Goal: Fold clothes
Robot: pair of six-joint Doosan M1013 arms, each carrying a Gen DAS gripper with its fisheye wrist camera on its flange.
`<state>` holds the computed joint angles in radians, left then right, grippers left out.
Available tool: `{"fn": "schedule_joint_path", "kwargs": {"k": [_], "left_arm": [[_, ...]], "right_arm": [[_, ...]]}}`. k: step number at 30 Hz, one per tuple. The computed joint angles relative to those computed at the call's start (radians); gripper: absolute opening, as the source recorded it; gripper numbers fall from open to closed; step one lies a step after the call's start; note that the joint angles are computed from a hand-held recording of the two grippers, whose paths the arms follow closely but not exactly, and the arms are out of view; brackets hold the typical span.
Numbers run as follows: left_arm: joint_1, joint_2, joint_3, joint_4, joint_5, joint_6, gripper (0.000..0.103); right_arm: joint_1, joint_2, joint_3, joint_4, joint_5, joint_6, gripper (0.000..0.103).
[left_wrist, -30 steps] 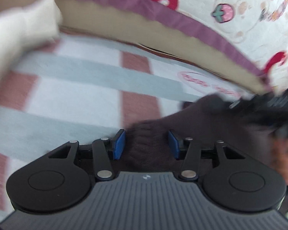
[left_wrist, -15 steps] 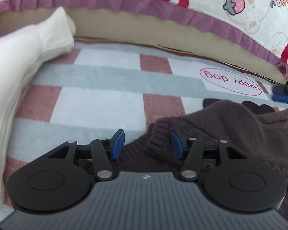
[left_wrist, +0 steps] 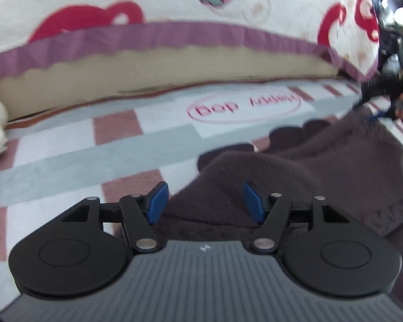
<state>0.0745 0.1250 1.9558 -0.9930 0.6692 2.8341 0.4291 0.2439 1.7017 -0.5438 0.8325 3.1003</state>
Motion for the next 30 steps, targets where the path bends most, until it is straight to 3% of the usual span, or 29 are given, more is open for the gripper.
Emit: {"fn": "schedule_joint_path", "kwargs": {"k": [3, 7, 10, 12, 13, 15, 16, 18, 23, 24, 26, 27, 28, 29, 30], "left_arm": [[0.001, 0.024, -0.016, 0.018, 0.059, -0.033, 0.073], [-0.01, 0.02, -0.005, 0.02, 0.045, -0.002, 0.074], [-0.024, 0.004, 0.013, 0.031, 0.001, 0.023, 0.055], [-0.038, -0.011, 0.032, 0.046, -0.05, 0.065, 0.034], [-0.043, -0.019, 0.043, 0.039, -0.072, 0.101, 0.032], [-0.051, -0.032, 0.062, 0.023, -0.116, 0.152, 0.02], [-0.05, -0.034, 0.067, 0.011, -0.124, 0.161, 0.017], [-0.048, -0.037, 0.072, -0.013, -0.133, 0.18, 0.008], [-0.042, -0.05, 0.072, -0.069, -0.149, 0.175, 0.006], [-0.043, -0.052, 0.072, -0.073, -0.151, 0.179, 0.006], [-0.045, -0.052, 0.075, -0.068, -0.158, 0.184, 0.006], [-0.046, -0.051, 0.078, -0.061, -0.161, 0.183, 0.006], [-0.048, -0.05, 0.081, -0.053, -0.165, 0.182, 0.006], [-0.048, -0.049, 0.085, -0.039, -0.165, 0.177, 0.006], [-0.049, -0.052, 0.092, -0.039, -0.17, 0.194, 0.007]], "right_arm": [[-0.054, -0.025, 0.033, 0.067, -0.053, -0.017, 0.06], [-0.074, -0.033, 0.052, 0.107, -0.075, -0.073, 0.06], [-0.069, -0.032, 0.064, 0.075, -0.093, -0.033, 0.058], [-0.07, -0.03, 0.072, 0.063, -0.106, -0.006, 0.049], [-0.071, -0.028, 0.076, 0.053, -0.109, -0.002, 0.046], [-0.066, -0.02, 0.079, 0.006, -0.1, -0.004, 0.03], [-0.064, -0.014, 0.077, -0.009, -0.089, -0.026, 0.012], [-0.052, -0.028, 0.101, -0.104, -0.117, 0.031, 0.002], [-0.032, -0.079, 0.164, -0.413, -0.187, 0.303, 0.001], [-0.039, -0.082, 0.162, -0.412, -0.192, 0.294, 0.001], [-0.068, -0.076, 0.132, -0.269, -0.18, 0.124, 0.002], [-0.08, -0.072, 0.117, -0.208, -0.145, 0.056, 0.005], [-0.087, -0.07, 0.106, -0.179, -0.105, 0.021, 0.014], [-0.094, -0.077, 0.107, -0.172, -0.091, 0.003, 0.029], [-0.101, -0.09, 0.118, -0.18, -0.096, -0.005, 0.036]]}}
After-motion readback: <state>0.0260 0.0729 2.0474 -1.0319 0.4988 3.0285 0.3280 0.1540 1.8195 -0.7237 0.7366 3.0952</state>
